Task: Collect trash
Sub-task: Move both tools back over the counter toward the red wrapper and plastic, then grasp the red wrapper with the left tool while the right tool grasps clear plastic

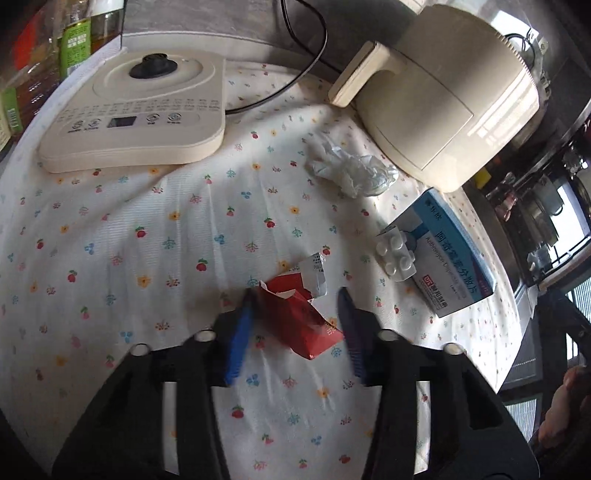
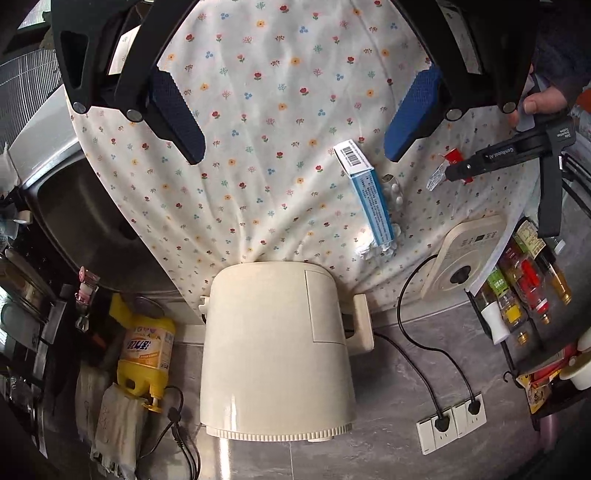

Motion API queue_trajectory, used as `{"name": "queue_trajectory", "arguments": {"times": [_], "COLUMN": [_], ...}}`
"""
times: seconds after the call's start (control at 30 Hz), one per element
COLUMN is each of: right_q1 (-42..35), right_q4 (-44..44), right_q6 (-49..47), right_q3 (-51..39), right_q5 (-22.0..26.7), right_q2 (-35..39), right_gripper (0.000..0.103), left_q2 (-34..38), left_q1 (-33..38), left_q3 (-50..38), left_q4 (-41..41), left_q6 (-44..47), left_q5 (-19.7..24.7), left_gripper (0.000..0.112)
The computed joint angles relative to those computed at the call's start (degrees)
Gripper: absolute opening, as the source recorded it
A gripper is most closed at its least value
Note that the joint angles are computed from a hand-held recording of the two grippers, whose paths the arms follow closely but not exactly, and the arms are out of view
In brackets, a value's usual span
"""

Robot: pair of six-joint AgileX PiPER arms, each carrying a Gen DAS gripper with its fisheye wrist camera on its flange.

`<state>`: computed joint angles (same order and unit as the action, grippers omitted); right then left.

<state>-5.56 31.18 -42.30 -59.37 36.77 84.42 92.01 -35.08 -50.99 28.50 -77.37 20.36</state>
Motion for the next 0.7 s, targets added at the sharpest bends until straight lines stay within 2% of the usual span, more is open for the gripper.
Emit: {"name": "queue_trajectory", "arguments": {"times": [0.07, 0.1, 0.17, 0.43, 0.53, 0.7], "right_q1": [1.4, 2.3, 4.4, 14.6, 18.5, 23.4], "right_q4": [-0.9, -1.4, -2.7, -9.8, -14.6, -22.7], "right_q6": [1.7, 2.5, 4.4, 12.8, 17.4, 25.6], "right_q3": [-1.1, -1.6, -2.9, -11.8, -17.5, -32.0], "right_q5": [-0.7, -1.1, -1.6, -2.3, -0.8, 6.7], "right_q2": [1.1, 1.6, 3.0, 10.9, 15.5, 26.5], "right_gripper": [0.095, 0.095, 0.095, 0.095, 0.095, 0.095], "left_q2": [-0.2, -0.5, -1.8, -7.3, -7.5, -7.5], "left_q1": [0.5, 0.7, 1.2, 8.5, 11.3, 16.6], "left_q3": [-0.5, -0.4, 0.2, 5.0, 5.6, 7.5], "left_q4": [1.5, 3.1, 8.0, 11.5, 10.1, 5.3], "left_q6": [-0.3, -1.5, -5.4, -6.1, -3.0, 3.9], "left_q5": [-0.2, -0.4, 0.1, -2.9, -5.3, -10.7], "left_gripper": [0.018, 0.015, 0.015, 0.015, 0.016, 0.016]}}
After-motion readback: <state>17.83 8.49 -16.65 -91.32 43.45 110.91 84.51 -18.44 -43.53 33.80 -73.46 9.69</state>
